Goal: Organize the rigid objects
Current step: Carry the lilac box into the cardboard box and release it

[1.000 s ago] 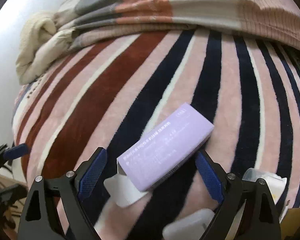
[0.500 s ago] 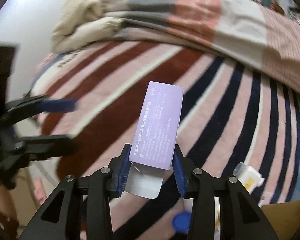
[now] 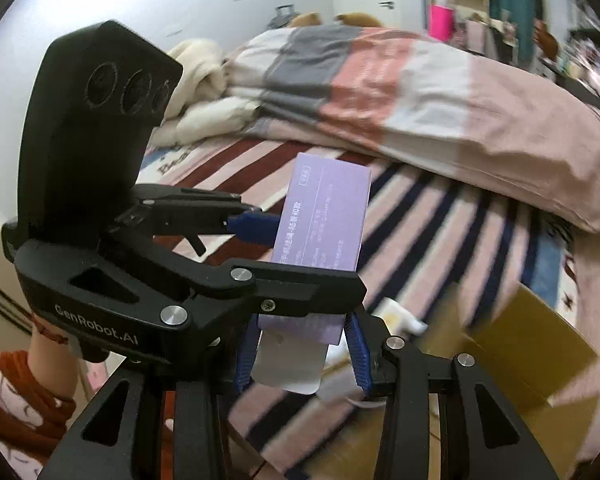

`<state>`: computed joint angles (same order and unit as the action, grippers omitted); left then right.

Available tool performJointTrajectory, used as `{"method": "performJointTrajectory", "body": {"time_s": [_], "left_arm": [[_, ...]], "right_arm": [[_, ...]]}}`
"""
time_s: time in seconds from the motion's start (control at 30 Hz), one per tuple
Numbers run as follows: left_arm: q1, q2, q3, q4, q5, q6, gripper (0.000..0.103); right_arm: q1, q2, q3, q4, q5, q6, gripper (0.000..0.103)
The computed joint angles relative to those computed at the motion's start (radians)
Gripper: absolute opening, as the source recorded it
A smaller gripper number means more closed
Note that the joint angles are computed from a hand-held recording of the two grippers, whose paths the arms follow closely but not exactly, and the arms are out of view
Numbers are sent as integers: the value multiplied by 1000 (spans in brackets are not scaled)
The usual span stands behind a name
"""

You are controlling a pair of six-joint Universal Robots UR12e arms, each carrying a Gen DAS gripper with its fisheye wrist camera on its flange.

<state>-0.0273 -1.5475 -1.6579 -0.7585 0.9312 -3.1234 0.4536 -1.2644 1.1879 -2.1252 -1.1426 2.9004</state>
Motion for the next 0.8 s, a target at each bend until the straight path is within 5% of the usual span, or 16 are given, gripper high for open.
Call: {"method": "performJointTrajectory", "body": {"time_s": [0.37,0.47,0.53,0.8], "left_arm": [[-147,-141,186,-231,81,36,42],[-169,-148,198,-252,169,35,61],[-170,-144,195,-251,193,37,73],[-144,-106,169,-229,223,55,78]], "right_arm": [[-122,-80,105,79,4,67,35],[-128,-81,116,105,-2,78,35],[-123,-76,113,119,-20,85,37],[-92,-78,108,96,-103,71,60]]}}
